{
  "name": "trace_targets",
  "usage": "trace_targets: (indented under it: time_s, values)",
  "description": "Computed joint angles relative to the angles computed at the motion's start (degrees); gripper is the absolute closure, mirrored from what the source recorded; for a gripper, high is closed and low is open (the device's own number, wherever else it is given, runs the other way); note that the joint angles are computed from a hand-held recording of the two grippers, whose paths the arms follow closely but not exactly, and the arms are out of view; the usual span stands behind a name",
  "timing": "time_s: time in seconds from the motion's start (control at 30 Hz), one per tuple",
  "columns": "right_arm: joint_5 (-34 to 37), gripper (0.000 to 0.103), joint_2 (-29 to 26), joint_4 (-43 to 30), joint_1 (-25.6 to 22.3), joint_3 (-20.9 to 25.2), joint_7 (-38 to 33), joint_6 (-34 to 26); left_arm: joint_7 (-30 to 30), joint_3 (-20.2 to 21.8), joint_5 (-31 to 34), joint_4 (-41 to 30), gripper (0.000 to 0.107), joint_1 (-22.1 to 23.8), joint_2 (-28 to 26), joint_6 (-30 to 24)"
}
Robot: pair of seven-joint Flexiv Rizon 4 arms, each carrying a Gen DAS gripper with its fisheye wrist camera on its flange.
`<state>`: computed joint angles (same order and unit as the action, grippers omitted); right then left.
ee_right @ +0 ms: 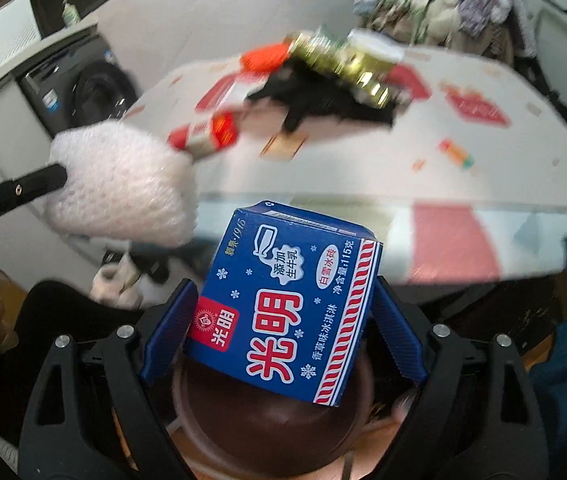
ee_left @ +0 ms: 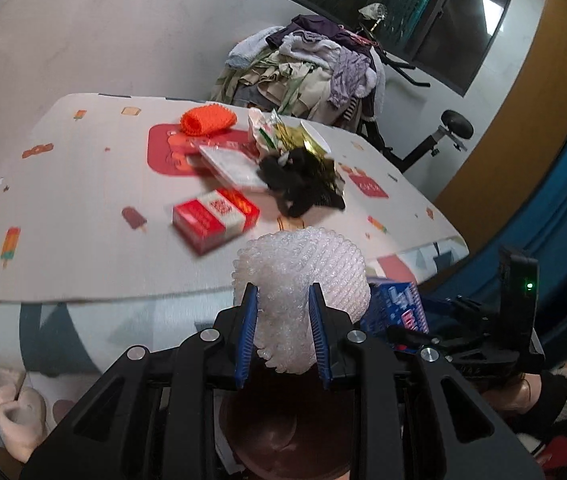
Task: Collect trash
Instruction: 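Carry both items down to the brown bin and open both grippers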
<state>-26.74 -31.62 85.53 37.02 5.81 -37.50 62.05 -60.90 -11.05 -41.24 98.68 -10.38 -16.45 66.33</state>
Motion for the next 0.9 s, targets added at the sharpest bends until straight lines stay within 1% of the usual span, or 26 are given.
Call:
trace_targets:
  time_s: [0.03,0.1,0.17,0.2,0.3,0.4,0.47,0.63,0.73,0.83,0.9]
  values:
    - [2.1,0.017,-0.5,-0.5,-0.8,2.0,-1.7,-0.7,-0.2,0.2,0.5,0.4,0.082,-0.2,0.3,0.0]
    - [5.3,0.017,-1.5,-1.7,-1.6,4.5,-4.6,-2.5,-0.3,0.7,2.1,1.6,0.082,-0.7,1.1,0.5]
    - [9.0,0.017,-2.9,-3.6,-2.2,6.8,-7.9,-6.0,-0.1,0.8,2.4,2.5,0.082,-0.9,1.6,0.8]
    - [10.3,0.017,-3.5,-4.5,-2.2,7.2,-8.8,-7.7,0.1,0.7,2.1,3.0,0.081,-0.8,1.8,0.9]
    - [13.9,0.017,-4.9,-6.4,-2.2,7.4,-9.8,-11.1,-0.1,0.8,2.2,3.3,0.082,-0.9,1.7,0.6]
    - [16.1,0.015,-5.5,-7.3,-2.2,6.9,-9.7,-12.0,-0.3,0.9,3.0,3.4,0.081,-1.1,1.5,0.2]
    - [17.2,0.008,-5.8,-7.7,-2.3,7.0,-10.0,-12.0,0.4,0.6,2.8,3.6,0.081,-1.0,1.5,0.1]
    - [18.0,0.006,-5.5,-7.9,-2.4,6.2,-10.1,-10.0,1.5,0.5,3.6,3.6,0.081,-1.3,0.9,-0.5]
    - [16.2,0.006,-3.9,-5.7,-2.2,4.1,-8.6,-6.2,2.0,0.5,4.6,3.3,0.081,-1.4,0.3,-1.3]
    - [9.9,0.006,-2.0,-2.8,-1.1,0.3,-7.3,-2.3,3.5,0.4,6.6,2.5,0.081,-1.8,-0.4,-2.2]
    - [2.2,0.006,-0.4,0.1,0.8,-3.9,-5.8,0.6,4.8,0.2,8.4,1.7,0.081,-2.1,-1.2,-2.8]
